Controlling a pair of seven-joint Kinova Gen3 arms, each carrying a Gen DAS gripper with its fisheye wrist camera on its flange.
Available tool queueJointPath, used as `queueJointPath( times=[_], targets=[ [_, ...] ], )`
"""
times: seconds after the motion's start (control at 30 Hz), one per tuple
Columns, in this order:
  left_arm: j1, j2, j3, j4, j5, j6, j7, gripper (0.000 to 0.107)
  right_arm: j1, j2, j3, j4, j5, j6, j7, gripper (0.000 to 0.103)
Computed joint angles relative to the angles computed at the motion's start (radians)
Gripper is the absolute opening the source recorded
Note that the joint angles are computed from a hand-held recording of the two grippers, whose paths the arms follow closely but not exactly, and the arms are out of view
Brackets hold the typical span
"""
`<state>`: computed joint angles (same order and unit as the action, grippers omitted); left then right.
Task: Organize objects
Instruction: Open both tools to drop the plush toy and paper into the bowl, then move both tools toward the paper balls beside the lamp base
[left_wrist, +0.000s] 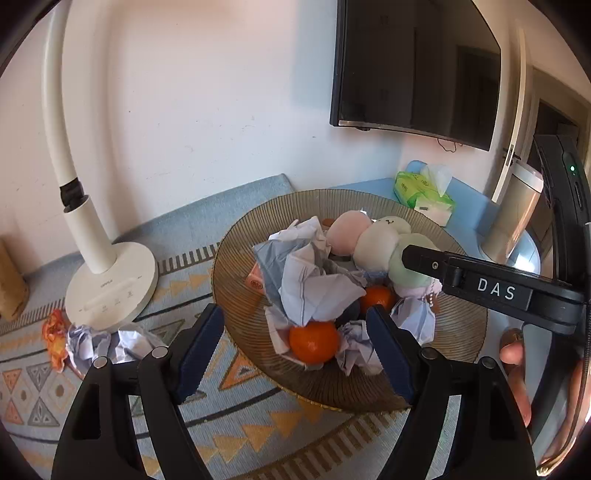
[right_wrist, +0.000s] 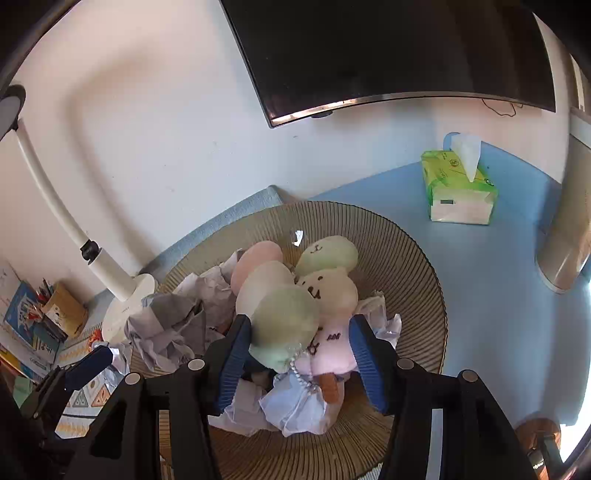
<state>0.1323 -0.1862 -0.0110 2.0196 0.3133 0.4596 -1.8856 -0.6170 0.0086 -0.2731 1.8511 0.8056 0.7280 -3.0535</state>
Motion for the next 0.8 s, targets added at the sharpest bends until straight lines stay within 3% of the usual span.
queueJointPath(
  times=[0.13, 0.23, 0.3, 0.5, 0.6, 0.7, 0.8],
  targets=[
    [0.019, -0.126, -0.135, 0.077, 0.11, 0.071, -0.095, 0.078, -0.062, -0.032, -0.105, 0.003, 0.152, 0.154, -0.056, 0.066],
    [-0.049, -0.247, -0.161, 0.155, 0.073, 0.086, -0.071, 0.084, -0.14, -0.035, -0.177, -0.013, 0.253, 0.264, -0.066, 0.072],
    [-0.109, -0.312, -0.172, 0.202, 0.009, 0.083, -0.047, 0.094, -0.219, -0.028, -0.175, -0.021, 0.285, 0.274, -0.078, 0.1],
    [-0.19, -0.38, -0.338, 0.287, -0.094, 0.079, -0.03, 0.094, -0.346, 0.11, -0.195, -0.055, 0.379, 0.236, -0.083, 0.101],
    [-0.183, -0.366, -0.404, 0.292, -0.101, 0.076, -0.047, 0.094, -0.415, 0.213, -0.155, -0.101, 0.392, 0.298, -0.086, 0.101],
    [-0.177, -0.371, -0.42, 0.325, -0.101, 0.04, -0.076, 0.094, -0.435, 0.257, -0.103, -0.106, 0.362, 0.299, -0.119, 0.101],
    [-0.174, -0.337, -0.415, 0.319, -0.104, 0.064, -0.074, 0.094, -0.438, 0.254, -0.057, -0.114, 0.308, 0.291, -0.139, 0.101]
  ],
)
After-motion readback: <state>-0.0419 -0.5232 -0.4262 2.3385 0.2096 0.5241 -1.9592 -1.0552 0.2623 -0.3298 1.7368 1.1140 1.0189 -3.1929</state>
